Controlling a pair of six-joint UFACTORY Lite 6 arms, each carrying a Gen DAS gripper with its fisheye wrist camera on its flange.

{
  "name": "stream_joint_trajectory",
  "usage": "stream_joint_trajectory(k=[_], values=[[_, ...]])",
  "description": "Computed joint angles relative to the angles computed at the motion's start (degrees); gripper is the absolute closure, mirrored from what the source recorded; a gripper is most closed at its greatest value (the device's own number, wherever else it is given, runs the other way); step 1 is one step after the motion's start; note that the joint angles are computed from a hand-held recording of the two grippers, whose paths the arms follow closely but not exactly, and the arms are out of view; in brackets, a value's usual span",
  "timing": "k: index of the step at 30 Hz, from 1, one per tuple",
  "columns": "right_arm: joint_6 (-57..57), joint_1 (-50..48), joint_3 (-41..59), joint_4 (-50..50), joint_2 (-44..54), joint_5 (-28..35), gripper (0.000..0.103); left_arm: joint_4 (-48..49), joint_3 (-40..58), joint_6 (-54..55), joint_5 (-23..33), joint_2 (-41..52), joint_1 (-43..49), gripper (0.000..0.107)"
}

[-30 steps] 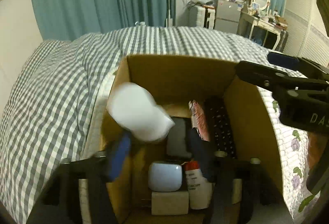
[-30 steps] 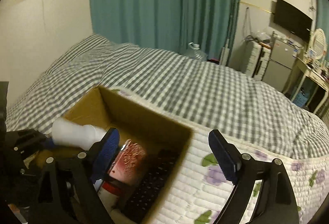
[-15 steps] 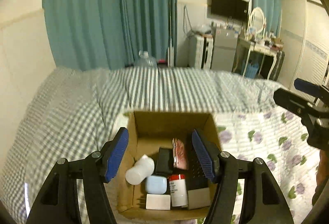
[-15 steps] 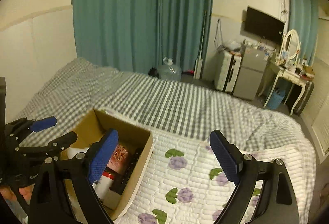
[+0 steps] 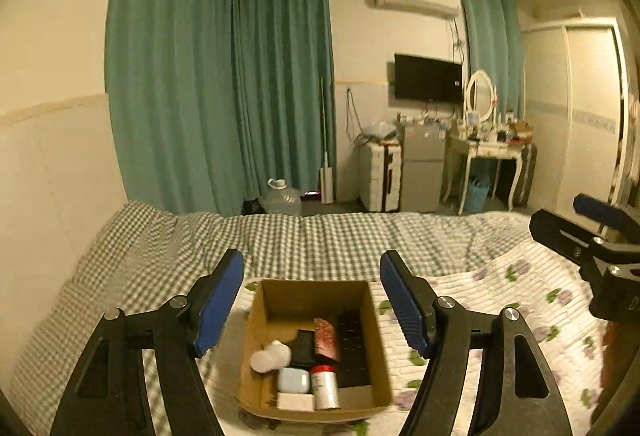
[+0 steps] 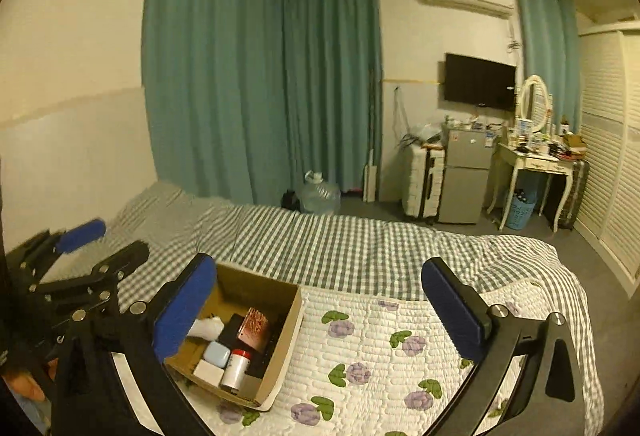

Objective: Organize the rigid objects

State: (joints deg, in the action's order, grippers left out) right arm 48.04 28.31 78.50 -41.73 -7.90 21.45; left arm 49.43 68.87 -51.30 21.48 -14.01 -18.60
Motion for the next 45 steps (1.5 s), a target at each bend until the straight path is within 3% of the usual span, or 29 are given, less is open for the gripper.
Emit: stream_joint_trajectory(k=[5,11,18,20,28,45], values=[[15.18,3.71,-10.14,-16.02,-8.57,1.84,0.0,18.09,-11.61,-19.67,0.53,-8.62,-3.65,0.032],[41.2,10.95,-24.99,-39.12,-16.26,7.52,0.0,37.14,-25.13,-41.23,3.44,-15.75,-7.38,0.032],[64.66,16.55,-39.74,-53.2,-19.58,15.8,0.0,49.01,-34.96,-54.38,9.47,-16.52,-13.12,0.032],[67.1,15.72,-41.04,-54.68,-18.93,15.05,0.0,49.22,-35.52,-54.58,6.49,-16.2,-11.71,0.032],[71.14,11.33,-42.77,-57.2,-17.54,10.73,0.0,48.95,-37.81,-56.13,6.23,-16.34,-11.57,0.032],[68.97,13.78,-41.84,-54.88,-15.68,12.83,0.0,45.95,-38.74,-54.11,3.42,-18.11,-9.51,0.032]])
